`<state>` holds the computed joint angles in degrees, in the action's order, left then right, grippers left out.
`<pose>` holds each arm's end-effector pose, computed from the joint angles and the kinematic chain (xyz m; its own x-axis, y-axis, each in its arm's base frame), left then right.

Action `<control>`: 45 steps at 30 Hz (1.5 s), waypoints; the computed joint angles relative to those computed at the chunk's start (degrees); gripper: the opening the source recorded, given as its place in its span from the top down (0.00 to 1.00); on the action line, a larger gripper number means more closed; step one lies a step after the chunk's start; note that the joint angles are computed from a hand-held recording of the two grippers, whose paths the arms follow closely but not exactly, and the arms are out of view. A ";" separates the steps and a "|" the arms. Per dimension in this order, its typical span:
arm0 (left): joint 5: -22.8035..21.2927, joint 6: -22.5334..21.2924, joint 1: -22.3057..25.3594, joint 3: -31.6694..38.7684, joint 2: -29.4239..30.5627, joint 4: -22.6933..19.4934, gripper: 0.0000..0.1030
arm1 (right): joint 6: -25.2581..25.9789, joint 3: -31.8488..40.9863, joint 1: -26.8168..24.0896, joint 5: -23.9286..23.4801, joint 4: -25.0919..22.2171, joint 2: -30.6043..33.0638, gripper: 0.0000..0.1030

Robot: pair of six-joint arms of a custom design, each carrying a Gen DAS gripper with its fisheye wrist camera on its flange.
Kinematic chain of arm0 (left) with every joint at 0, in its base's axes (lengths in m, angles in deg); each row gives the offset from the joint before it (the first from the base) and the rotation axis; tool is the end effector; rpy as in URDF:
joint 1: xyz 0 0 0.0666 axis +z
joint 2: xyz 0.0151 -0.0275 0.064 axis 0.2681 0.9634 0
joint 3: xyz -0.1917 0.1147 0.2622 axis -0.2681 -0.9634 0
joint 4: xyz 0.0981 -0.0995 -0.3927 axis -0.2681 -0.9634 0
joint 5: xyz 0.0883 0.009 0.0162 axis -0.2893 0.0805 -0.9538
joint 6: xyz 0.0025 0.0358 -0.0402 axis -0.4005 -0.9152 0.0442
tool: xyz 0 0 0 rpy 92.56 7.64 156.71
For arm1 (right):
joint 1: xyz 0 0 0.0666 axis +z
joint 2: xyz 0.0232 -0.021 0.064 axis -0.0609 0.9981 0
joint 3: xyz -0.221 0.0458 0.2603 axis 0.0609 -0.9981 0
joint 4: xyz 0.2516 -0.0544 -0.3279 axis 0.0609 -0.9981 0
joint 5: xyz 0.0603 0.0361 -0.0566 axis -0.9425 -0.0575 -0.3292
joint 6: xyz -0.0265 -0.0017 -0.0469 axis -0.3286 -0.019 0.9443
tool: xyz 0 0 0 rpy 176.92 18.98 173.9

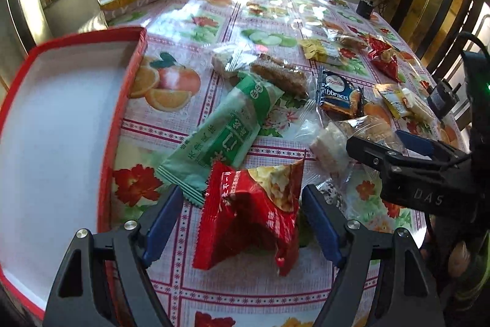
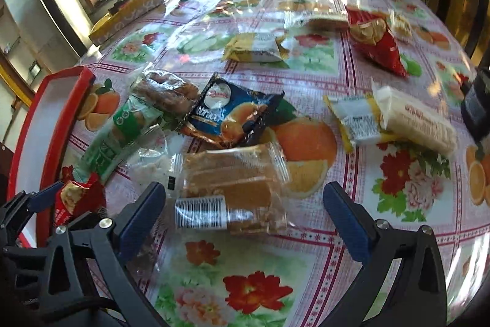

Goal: Organize snacks
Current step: 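Grasp the red chip bag with the left gripper while the right grasps the wrapped brown cake, then carry the red chip bag and brown cake packet over the red tray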

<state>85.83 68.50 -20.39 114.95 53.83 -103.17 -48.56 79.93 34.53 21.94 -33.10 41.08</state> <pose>0.4549 -0.3337 0.2813 -0.7336 0.4578 -0.5023 0.5731 0.8140 -0.0950 0.3806 0.2801 0.2730 -0.7595 0.4002 -0.5129 0.3641 0.9148 0.1746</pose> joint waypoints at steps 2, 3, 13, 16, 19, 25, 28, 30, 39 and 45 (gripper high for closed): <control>1.77 0.89 0.38 1.00 1.20 -1.01 0.40 | 0.88 -0.11 0.25 0.49 0.71 -0.10 0.17; 1.86 1.05 0.43 1.19 1.44 -1.29 0.40 | 1.07 -0.61 0.27 0.32 1.47 -0.56 0.21; -0.79 -0.34 -1.00 -2.12 -2.70 0.99 0.52 | -2.25 -5.80 1.19 0.54 6.09 -6.73 0.68; -0.89 -0.66 -0.99 -3.66 -4.45 1.62 0.52 | -2.87 -5.73 1.47 0.91 4.95 -6.95 0.69; -0.41 -0.97 -0.71 -4.93 -6.13 2.03 0.52 | -1.75 -5.66 1.76 0.37 4.83 -6.99 0.69; 0.04 -1.29 -0.46 -6.29 -7.69 1.84 0.52 | 20.55 -3.64 0.60 -2.61 7.83 -6.60 0.25; -0.29 -1.27 -0.47 -6.63 -8.04 1.69 0.52 | 33.73 0.27 -0.46 -4.84 4.22 -2.91 0.25; -0.22 -0.97 -0.43 -6.73 -8.25 1.51 0.52 | 40.94 3.21 -1.55 -6.83 0.85 0.50 0.25; -0.78 0.08 -0.13 -6.61 -8.56 1.06 0.52 | 35.94 1.55 -3.76 -12.56 1.81 1.42 0.54; -3.95 0.07 -0.73 -8.79 -11.17 3.09 0.52 | 15.78 -5.28 0.49 -6.99 6.15 -5.82 0.57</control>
<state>81.89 68.57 -21.12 106.16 42.66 -100.08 -32.78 74.65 35.02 14.95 -26.95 35.26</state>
